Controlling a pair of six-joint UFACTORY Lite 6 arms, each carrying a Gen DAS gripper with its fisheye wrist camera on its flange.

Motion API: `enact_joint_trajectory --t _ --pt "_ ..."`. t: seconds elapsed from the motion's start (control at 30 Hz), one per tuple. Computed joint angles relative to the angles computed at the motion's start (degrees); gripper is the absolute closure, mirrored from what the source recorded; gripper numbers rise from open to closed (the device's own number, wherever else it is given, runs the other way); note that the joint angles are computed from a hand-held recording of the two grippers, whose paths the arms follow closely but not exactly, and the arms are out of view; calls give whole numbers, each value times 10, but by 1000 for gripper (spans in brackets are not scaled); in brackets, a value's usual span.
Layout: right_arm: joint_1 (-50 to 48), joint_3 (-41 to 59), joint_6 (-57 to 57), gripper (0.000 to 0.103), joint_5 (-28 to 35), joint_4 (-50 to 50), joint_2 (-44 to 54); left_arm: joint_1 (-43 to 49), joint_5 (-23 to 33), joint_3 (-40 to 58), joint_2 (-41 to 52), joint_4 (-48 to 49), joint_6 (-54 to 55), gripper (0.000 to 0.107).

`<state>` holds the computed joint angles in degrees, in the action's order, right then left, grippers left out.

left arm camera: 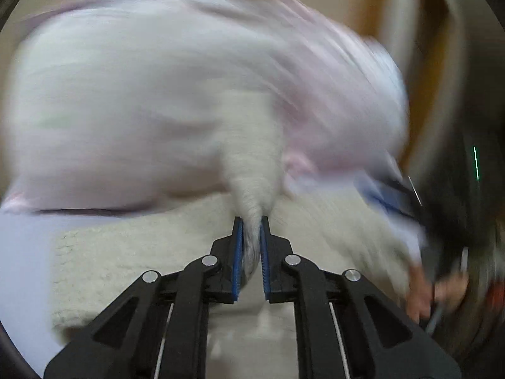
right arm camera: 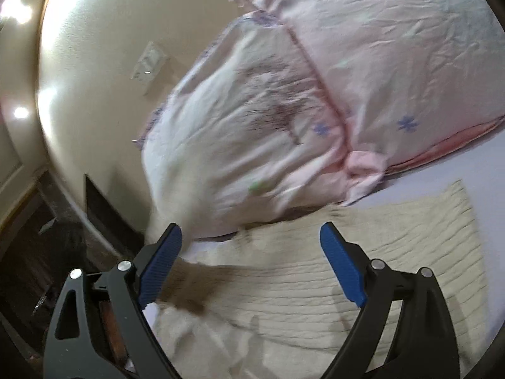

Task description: Fold small clothes

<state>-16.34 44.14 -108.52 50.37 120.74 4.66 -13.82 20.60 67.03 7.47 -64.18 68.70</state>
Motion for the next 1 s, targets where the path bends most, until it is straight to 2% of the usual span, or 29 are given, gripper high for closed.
enact_joint_trajectory --t 0.07,0.13,0.17,0.2,0.27,0.33,0.4,0.5,0.53,0.6,0.67,0.73,0.8,0.87,0.93,1.0 --pt "-14 14 15 14 -40 -7 12 -53 -25 -18 13 9 6 95" --pt "-29 32 55 14 -62 -34 29 -42 -34 -65 -24 -44 46 92" --pt "-43 45 89 15 -64 -59 41 -16 -19 -82 -45 -61 55 82" --pt "-48 55 114 19 -72 -79 47 34 6 -113 -83 -74 58 65" --pt "-46 70 162 29 -112 -131 48 117 23 -151 -134 -40 25 56" --pt "-41 78 233 33 -163 -213 35 185 48 -177 -168 2 -6 55" --pt "-31 72 274 35 -199 -272 19 278 106 -221 -206 31 -13 50" --pt "4 67 334 48 -262 -361 11 376 163 -261 -216 52 -12 49" --pt "16 60 336 51 -278 -369 10 400 177 -270 -215 51 -5 49" --pt "28 30 270 50 -294 -312 -11 424 198 -287 -212 42 6 49" --pt "32 4 221 47 -293 -270 -43 440 218 -300 -209 31 25 48" --pt "22 8 258 31 -267 -304 -50 442 231 -307 -207 27 36 46" --pt "19 22 366 30 -271 -381 -49 443 231 -323 -222 24 48 45" --pt "-9 26 450 30 -210 -442 -63 444 239 -332 -234 20 54 41" --pt "-39 18 476 27 -138 -442 -77 456 250 -344 -250 23 64 38" --pt "-28 26 531 27 -128 -464 -78 462 253 -353 -254 19 74 36"
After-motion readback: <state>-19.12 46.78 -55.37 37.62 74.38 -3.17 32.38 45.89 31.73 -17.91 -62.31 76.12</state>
